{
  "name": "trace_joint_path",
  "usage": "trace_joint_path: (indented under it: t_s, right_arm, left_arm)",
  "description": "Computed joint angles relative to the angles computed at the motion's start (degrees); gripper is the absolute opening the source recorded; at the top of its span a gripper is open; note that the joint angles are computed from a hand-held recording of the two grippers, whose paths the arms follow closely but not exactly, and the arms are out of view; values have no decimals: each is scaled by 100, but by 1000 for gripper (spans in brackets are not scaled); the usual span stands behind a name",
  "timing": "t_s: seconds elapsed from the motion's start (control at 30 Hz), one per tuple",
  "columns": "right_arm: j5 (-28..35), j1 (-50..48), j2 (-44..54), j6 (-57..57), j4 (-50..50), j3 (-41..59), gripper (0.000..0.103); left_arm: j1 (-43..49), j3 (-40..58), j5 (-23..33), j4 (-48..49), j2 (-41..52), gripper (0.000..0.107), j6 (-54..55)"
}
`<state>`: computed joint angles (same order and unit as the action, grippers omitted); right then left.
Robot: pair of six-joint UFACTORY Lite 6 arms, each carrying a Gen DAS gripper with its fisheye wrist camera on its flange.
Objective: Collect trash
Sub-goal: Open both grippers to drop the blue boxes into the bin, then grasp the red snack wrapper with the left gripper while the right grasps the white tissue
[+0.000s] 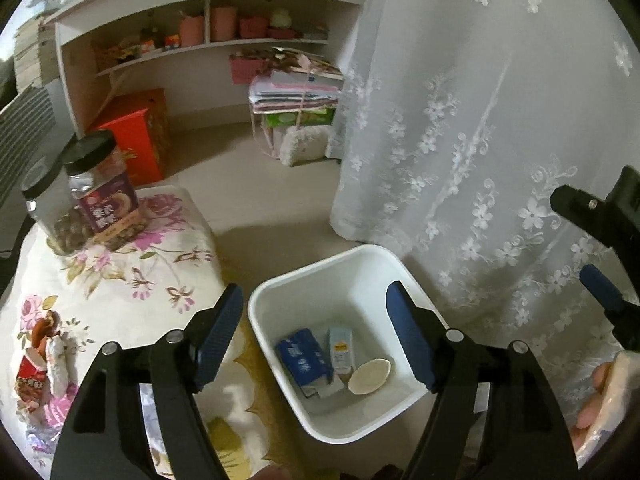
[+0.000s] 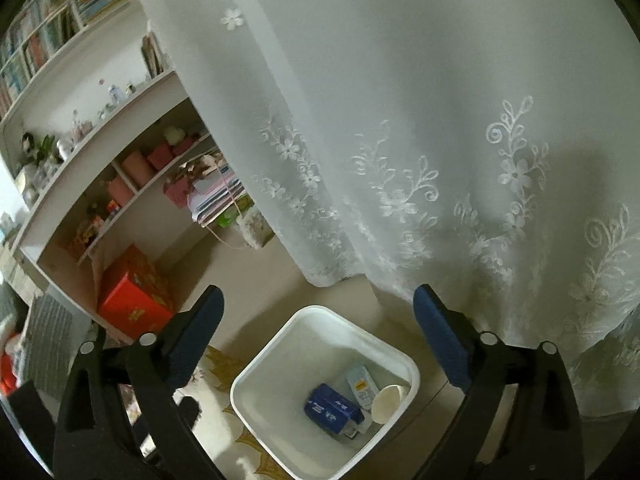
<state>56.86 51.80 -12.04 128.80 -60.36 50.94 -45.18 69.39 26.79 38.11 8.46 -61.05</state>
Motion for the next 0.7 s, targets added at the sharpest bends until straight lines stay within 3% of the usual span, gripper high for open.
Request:
trace_joint_path:
  t_s: [0.4, 0.7]
  right_arm:
    - [1446, 970, 1826, -862, 141, 1765, 96]
    - [1845, 1558, 2999, -1085, 135, 2988, 96]
  left_arm:
    - [551, -1242, 376, 852, -1641, 87, -739]
    - [1431, -2246, 310, 500, -3093, 88, -266]
